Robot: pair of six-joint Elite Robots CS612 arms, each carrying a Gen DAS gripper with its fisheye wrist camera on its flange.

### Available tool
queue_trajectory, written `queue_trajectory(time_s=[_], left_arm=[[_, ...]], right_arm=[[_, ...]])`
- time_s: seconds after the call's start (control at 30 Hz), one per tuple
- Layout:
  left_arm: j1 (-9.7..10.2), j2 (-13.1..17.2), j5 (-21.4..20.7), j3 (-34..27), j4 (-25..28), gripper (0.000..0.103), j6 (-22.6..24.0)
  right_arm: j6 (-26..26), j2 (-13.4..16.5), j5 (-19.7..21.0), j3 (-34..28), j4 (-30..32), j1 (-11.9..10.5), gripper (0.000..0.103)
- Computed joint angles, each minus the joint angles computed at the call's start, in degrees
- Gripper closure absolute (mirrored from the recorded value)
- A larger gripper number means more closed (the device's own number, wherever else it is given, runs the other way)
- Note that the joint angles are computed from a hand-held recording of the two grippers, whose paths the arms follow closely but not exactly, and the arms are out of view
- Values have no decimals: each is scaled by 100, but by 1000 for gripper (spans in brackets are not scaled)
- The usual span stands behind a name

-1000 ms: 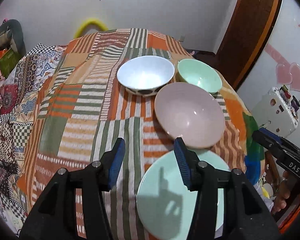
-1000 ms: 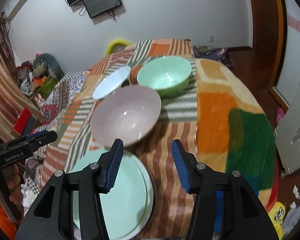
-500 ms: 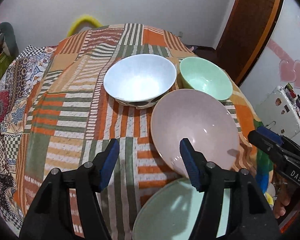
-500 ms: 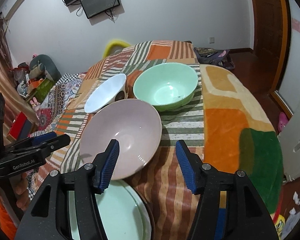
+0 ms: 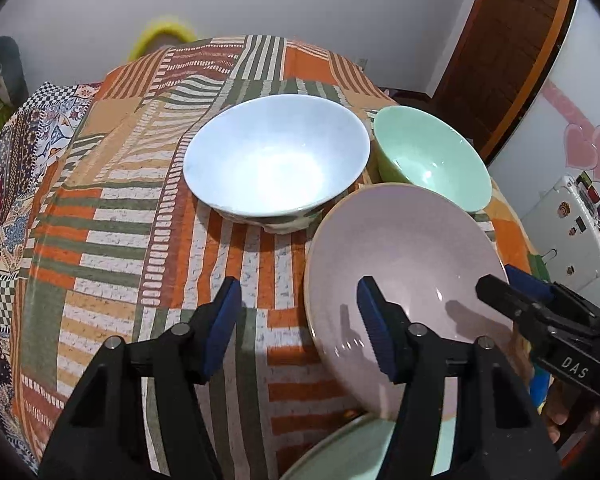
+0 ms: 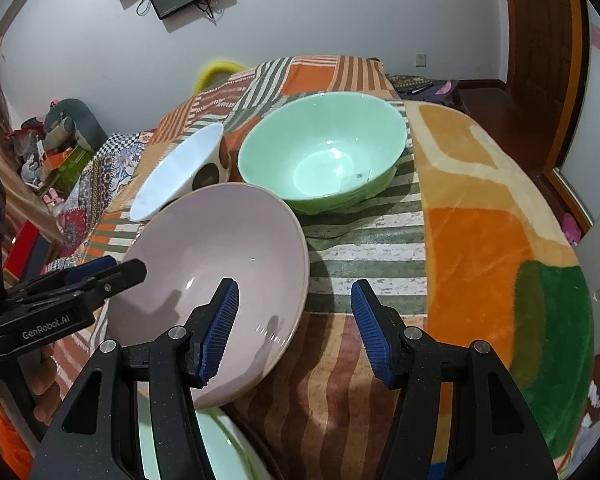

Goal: Organize plates and bowls
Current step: 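Grasp the pink bowl rim with both tools and lift it, then carry the pink bowl with both tools over the plate stack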

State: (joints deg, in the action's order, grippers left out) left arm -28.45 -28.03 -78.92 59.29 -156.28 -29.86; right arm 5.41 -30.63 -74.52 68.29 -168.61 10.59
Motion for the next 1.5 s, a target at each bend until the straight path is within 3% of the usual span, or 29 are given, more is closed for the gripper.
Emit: queue_trajectory(time_s=[0.2,0.47,0.53,0.97,1.5], left_arm=[[16,89,-84,-153,84,66,54],[29,177,-369,-277,135,80,136],[11,180,-290,-292,155,80,177],[6,6,-429,-48,87,80,52],[-163,-623,-161,886,-620,80,48]], right_arm=[[-1,46,85,-77,164,-12,50],[-95,100,285,-198,438,-23,73],[-122,96,334,-196,471,-26,81],[-144,-9,198,-107,444,9,81],[-169,-356,213,390,-100,25,81]])
